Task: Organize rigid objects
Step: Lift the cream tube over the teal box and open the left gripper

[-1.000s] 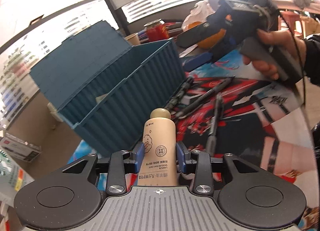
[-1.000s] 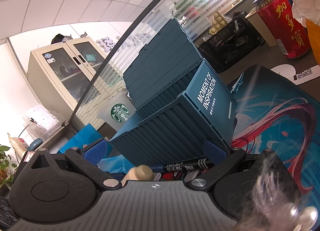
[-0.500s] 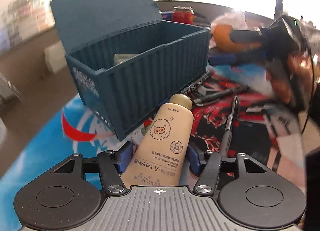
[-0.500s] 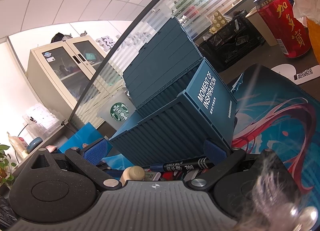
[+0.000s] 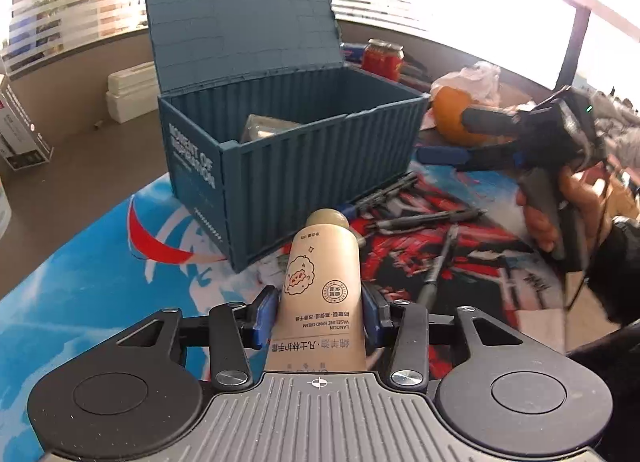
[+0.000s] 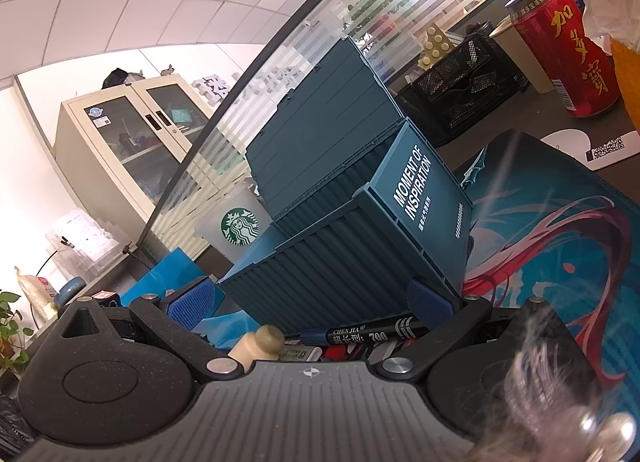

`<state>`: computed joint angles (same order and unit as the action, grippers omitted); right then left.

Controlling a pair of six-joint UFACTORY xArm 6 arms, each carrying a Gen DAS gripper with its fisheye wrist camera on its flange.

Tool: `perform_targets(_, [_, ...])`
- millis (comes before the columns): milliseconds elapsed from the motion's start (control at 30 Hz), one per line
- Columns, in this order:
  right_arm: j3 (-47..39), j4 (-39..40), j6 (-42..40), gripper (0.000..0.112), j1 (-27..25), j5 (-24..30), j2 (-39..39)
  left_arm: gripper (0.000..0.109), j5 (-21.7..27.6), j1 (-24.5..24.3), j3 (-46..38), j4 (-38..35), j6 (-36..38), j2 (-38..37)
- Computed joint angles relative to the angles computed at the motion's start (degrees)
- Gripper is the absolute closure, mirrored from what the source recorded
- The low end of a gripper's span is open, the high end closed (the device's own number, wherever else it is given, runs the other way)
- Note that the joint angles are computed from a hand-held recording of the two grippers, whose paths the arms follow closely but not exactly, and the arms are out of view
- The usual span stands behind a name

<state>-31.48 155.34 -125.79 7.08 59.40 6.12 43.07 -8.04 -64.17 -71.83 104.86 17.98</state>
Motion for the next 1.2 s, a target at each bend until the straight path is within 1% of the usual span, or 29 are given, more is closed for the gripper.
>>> perform_targets(67, [0.02,-0.14,0.04,0.009,-0.02,-0.05,-0.05,0.067,1.96,0.90,0.05,-0.45,-0.75,-0.73])
perform_targets(200, [0.03,-0.15,0.06,0.009,-0.04,-0.07,-0.06,0.067,3.23,1.41,1.00,-1.60,0.90,-3.14])
perform_targets(400, [0.08,-0.18,0.03,0.009,-0.11,-0.01,-0.09,0.067,2.68,0.79,0.78,-1.81,2.86,-5.75])
perform_targets(633, [0.13,-0.97,0.21,0.009,-0.39,0.34,-0.16,0.067,1.81,-0.35,-2.56,0.49,1.70,-6.76])
perform_targets(733, [0.23,-1.56,0.46,0.009,-0.63,0.76,-0.19,0.067,0.65,-1.30,-4.73,1.30,1.89,-6.58])
perform_targets(900, [0.65,-1.92,0.41,0.009,-0.80,1.70,-0.35,0.067,-0.77,-3.15,-10.05,4.11,0.09,-4.19])
perform_targets(1200, [1.41,-3.45,0.66,0.009,-1.61,4.21,-0.28,0.067,0.01,-7.62,-21.94,15.53,-7.50,5.26])
